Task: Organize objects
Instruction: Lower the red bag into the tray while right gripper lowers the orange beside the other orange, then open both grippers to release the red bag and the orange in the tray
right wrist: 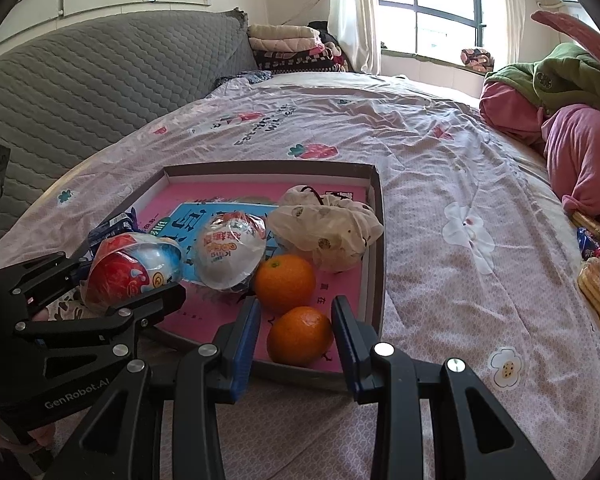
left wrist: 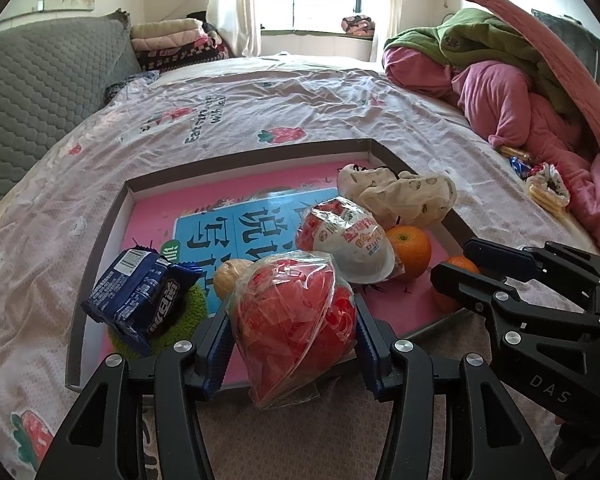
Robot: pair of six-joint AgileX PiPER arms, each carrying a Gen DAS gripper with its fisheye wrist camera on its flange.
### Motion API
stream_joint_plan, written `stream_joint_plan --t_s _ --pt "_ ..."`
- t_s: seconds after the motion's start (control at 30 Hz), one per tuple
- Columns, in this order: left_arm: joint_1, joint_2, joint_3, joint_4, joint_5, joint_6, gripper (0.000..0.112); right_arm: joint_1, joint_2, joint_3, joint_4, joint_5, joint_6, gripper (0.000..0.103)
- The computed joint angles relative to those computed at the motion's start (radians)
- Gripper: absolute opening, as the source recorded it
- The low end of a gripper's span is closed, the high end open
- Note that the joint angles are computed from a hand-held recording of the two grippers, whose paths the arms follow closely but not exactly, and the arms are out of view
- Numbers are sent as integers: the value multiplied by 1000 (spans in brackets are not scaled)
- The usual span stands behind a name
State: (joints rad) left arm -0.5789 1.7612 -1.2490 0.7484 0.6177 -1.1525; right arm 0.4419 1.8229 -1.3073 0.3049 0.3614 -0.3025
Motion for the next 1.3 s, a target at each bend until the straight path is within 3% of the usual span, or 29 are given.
stream_joint_plan --t_s 0.07,0.43,0.63,0.77,1.3 --pt "3 -7 5 0 -5 -6 62 0 -1 0 3 -1 -3 37" --pt "5 -58 30 29 8 -40 68 4 -19 16 7 -25 -11 45" --pt "-4 -90 44 75 46 -94 68 8 -34 31 -1 -49 -7 51" --pt "0 -106 43 78 68 -103 75 8 -43 38 -9 -63 4 54" --pt "-21 -174 82 131 142 -167 76 29 -136 116 159 -175 -154 62"
